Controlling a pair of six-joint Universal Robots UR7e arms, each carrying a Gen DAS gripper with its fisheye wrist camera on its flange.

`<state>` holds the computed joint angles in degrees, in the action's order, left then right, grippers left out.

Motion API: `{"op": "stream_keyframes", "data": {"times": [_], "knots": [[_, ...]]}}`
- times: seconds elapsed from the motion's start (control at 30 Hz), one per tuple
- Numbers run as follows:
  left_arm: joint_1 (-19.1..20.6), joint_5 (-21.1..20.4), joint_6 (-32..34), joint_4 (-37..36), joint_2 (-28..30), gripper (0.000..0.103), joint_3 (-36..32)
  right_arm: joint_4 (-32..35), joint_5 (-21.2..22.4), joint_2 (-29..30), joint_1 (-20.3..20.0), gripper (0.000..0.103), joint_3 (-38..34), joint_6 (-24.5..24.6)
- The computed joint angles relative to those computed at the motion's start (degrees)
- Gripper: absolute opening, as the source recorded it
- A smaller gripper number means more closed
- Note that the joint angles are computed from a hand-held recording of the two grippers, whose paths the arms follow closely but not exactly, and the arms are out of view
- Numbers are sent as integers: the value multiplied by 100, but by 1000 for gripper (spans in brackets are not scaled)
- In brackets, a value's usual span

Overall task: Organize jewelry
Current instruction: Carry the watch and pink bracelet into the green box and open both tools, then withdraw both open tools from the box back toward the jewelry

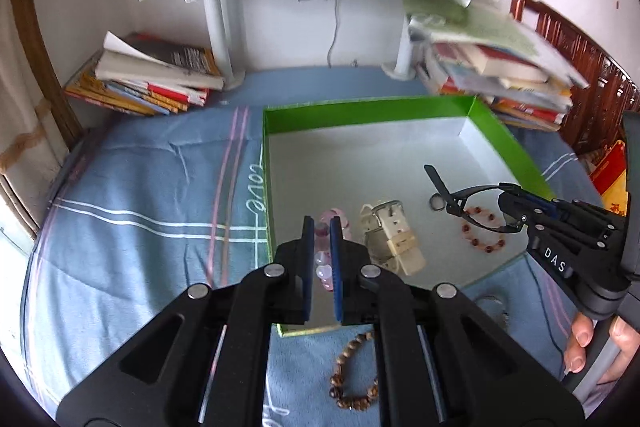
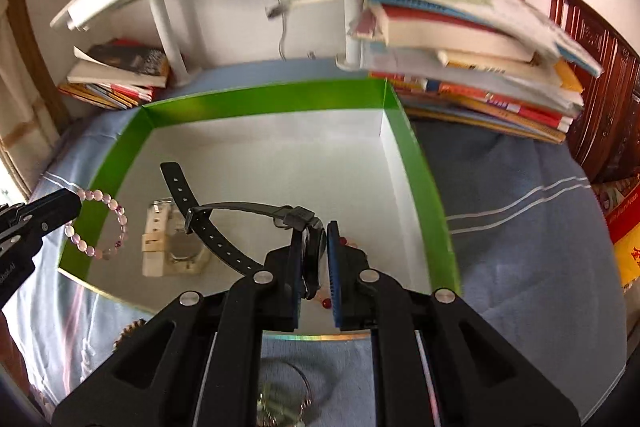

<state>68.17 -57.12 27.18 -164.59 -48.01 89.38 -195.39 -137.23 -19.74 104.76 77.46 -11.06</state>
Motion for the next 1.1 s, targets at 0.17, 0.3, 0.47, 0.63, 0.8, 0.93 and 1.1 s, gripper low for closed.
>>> {"op": "stream_keyframes", "data": {"times": [0.17, 0.3, 0.47, 0.63, 0.8, 0.93, 1.1], "knots": [[42, 13, -23, -19, 93, 30, -76, -242, 223, -90, -32, 46, 204, 4], [19, 72, 105, -258, -78, 38, 182, -709, 326, -322, 93, 47, 686, -131], [-17, 249, 208, -799, -569, 56, 985, -1636, 460, -697, 204, 47, 1837, -109], [172, 92, -153, -511, -939, 59, 1528, -1286, 410, -790, 54, 46, 2289, 402], [321, 300, -398, -151, -782, 59, 1456, -778, 729, -773, -165, 46, 2230, 768], [373, 278, -427, -45, -713, 59, 1404, -495, 741, -631, -203, 46, 2001, 818], [384, 284, -452, 52, -670, 60, 1399, -219, 604, -516, -155, 13, 1813, 721]]}}
